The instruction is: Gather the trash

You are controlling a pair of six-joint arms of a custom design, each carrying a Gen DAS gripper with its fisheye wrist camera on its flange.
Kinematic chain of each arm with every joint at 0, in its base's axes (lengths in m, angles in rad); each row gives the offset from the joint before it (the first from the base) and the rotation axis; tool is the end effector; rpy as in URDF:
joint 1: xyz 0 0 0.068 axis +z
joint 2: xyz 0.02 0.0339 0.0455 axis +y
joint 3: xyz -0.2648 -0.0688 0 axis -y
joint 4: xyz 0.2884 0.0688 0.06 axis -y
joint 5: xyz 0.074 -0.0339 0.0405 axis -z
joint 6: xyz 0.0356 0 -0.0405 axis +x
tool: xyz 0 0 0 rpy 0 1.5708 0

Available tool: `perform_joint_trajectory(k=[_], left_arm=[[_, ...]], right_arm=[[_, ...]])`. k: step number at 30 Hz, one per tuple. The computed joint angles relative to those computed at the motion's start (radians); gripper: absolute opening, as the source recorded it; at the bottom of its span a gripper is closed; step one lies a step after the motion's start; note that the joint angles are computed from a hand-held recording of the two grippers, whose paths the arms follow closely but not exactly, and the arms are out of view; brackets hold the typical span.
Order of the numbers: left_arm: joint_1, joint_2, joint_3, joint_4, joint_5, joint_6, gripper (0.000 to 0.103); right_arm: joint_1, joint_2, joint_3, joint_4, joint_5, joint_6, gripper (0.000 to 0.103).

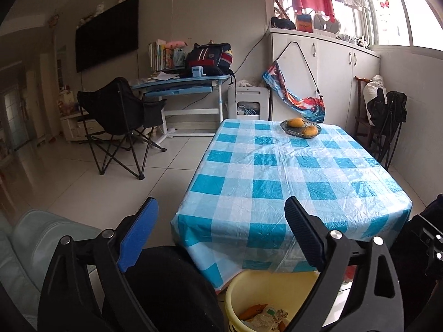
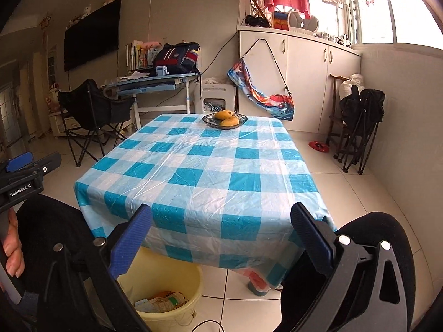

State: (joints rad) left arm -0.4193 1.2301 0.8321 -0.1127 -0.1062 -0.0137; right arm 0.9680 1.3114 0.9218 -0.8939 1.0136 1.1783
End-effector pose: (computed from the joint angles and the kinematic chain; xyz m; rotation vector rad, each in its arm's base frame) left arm 0.2902 -0.1252 0.2531 0.3557 2.0514 -0.1539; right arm 0.1768 0.2036 0.2264 0.3898 2.0799 -0.2909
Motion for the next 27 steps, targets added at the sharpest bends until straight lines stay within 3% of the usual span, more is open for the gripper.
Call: perform_joint_trajectory(k=[5, 10, 27], left_arm=[[0.005, -0.002, -0.005, 0.011, -0.011, -0.004, 0.093], [-0.013, 0.005, -0.007, 0.014, -0.032, 0.012, 0.094], [-0.013, 0.011, -0.004, 0.011, -0.028, 0.003, 0.096]], right_arm=[[-0.036, 0.051, 0.020, 0.000, -0.028, -0.043, 0.096], [-0.008, 0.061, 0.023, -0.044, -0.022, 0.011, 0.096], [0.002, 0.037, 0.014, -0.043, -0.012, 0.021, 0.096]])
